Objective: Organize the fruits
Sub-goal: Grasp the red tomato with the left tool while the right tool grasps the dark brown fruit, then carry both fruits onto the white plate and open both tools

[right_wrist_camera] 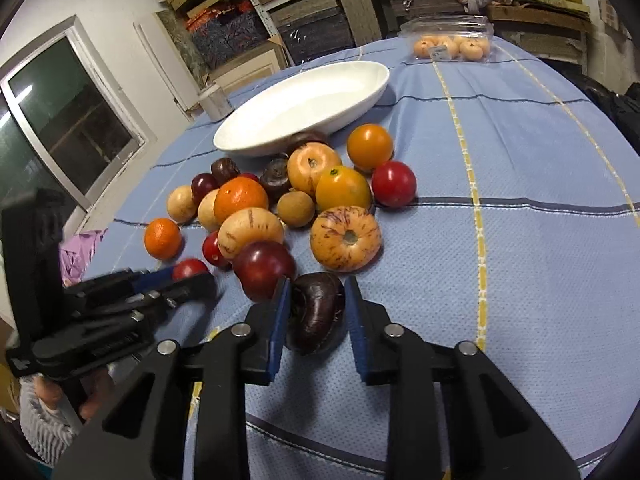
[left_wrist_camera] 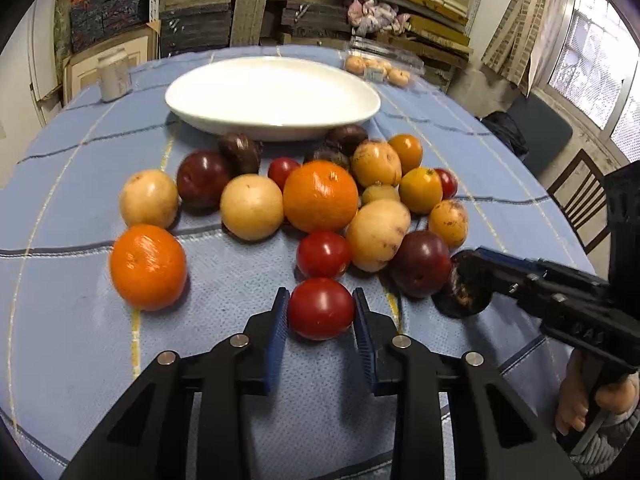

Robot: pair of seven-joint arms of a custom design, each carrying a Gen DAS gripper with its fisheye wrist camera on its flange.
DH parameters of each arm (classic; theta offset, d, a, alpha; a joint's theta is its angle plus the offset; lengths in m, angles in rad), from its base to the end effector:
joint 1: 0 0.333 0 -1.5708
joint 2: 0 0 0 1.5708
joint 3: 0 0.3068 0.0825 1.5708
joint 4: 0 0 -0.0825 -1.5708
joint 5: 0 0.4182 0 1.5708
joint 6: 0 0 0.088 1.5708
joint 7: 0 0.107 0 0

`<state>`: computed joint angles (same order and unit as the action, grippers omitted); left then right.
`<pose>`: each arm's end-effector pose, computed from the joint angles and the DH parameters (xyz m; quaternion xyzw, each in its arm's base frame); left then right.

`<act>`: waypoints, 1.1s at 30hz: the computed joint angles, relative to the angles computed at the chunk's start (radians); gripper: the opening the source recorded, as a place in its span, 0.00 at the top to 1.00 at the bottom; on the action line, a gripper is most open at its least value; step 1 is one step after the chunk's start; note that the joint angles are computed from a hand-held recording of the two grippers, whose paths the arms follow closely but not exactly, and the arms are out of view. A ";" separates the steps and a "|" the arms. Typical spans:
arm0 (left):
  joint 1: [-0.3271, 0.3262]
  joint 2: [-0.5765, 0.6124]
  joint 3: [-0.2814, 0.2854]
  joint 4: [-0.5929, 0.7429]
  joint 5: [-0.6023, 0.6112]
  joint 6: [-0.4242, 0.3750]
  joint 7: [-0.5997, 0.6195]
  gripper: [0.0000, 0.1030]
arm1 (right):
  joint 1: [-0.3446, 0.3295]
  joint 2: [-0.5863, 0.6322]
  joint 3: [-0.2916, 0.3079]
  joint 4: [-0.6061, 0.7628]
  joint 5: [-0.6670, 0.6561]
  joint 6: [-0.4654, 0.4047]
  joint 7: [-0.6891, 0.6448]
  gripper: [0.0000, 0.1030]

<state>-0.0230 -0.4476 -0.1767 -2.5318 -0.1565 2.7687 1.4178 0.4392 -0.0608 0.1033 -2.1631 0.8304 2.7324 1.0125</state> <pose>0.4740 -0.0922 0.4812 -0.6891 0.6431 -0.2809 0.1808 0.5228 0.2831 0.4581 -0.7767 0.4959 -0.0171 0.3880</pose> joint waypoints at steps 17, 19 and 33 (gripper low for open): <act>-0.009 0.009 -0.002 -0.005 0.006 0.005 0.010 0.69 | 0.011 -0.002 0.021 -0.006 -0.255 -0.031 0.055 0.56; -0.010 0.010 -0.002 -0.005 0.005 0.002 0.011 0.69 | 0.014 -0.003 0.023 -0.010 -0.295 -0.025 0.076 0.56; 0.055 0.046 -0.011 0.104 0.065 0.029 0.005 0.69 | 0.014 0.002 -0.018 0.091 -0.128 -0.011 -0.022 0.57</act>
<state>0.0324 -0.4019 -0.1874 -2.4274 -0.0912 2.7976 1.4227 0.4536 -0.0589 0.0852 -2.0719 0.7024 2.7213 0.9909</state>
